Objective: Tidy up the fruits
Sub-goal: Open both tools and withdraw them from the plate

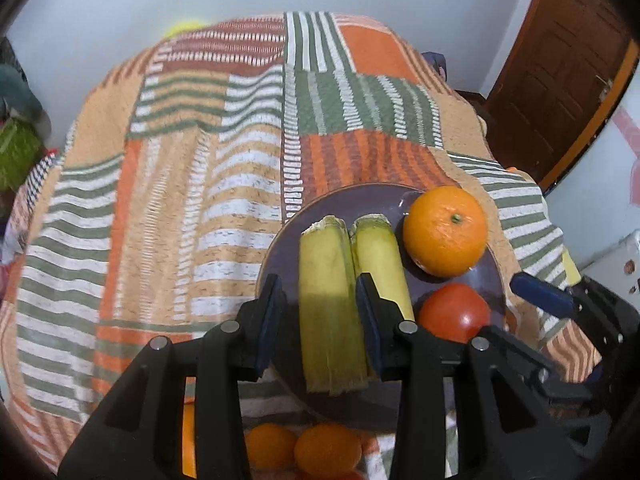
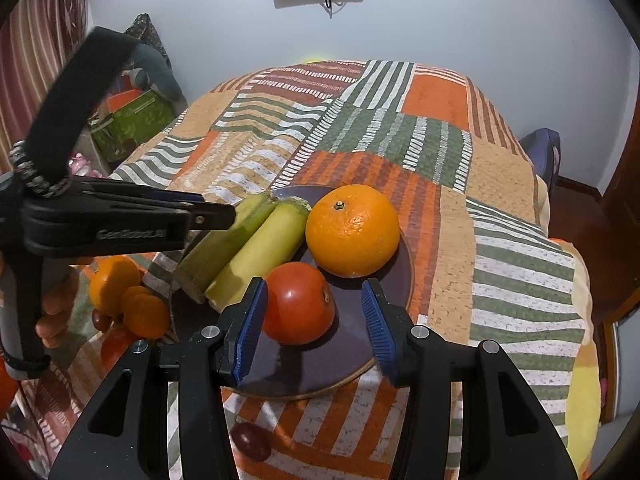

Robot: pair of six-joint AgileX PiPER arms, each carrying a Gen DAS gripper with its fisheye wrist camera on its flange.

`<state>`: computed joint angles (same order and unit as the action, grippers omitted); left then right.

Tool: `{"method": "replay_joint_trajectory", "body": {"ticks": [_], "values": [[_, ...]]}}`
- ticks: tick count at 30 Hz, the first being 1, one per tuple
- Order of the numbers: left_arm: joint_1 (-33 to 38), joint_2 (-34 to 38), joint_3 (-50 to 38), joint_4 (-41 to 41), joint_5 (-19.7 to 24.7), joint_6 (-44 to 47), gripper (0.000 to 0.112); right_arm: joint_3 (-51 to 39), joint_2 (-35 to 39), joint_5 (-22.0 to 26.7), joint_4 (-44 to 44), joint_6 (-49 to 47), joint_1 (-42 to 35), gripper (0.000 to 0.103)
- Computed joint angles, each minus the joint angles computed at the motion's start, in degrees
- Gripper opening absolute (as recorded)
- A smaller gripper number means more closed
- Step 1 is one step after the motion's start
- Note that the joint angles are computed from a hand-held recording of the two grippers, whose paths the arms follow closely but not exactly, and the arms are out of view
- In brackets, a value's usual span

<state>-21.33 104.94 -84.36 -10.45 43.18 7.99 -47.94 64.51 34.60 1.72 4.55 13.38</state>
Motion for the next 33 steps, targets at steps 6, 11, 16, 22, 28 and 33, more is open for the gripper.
{"method": "replay_joint_trajectory", "body": {"ticks": [6, 11, 16, 22, 28, 33], "values": [[2.33, -8.71, 7.03, -1.31, -1.11, 2.83, 0.038, -1.12, -2.89, 2.97, -6.06, 7.77, 4.52, 0.046], [6.32, -17.07, 13.07, -3.37, -0.66, 7.59, 0.039, -2.95, -4.37, 5.98, -12.43, 15.39, 10.0, 0.048], [12.63, -24.19, 17.69, -7.3, 0.94, 14.73, 0.046, -4.65, -4.56, 8.96, -19.71, 24.87, 17.61, 0.054], [20.31, -29.23, 21.6, -12.52, 3.47, 23.14, 0.057, -5.36, -3.58, 12.2, -27.35, 36.09, 26.73, 0.063], [24.06, -30.09, 26.74, -15.45, 4.41, 29.63, 0.059, -5.05, -1.32, 13.59, -30.59, 43.5, 33.16, 0.066], [26.38, -28.84, 30.26, -17.62, 4.3, 34.04, 0.059, -4.45, 2.25, 12.38, -28.63, 44.17, 35.02, 0.066]]}}
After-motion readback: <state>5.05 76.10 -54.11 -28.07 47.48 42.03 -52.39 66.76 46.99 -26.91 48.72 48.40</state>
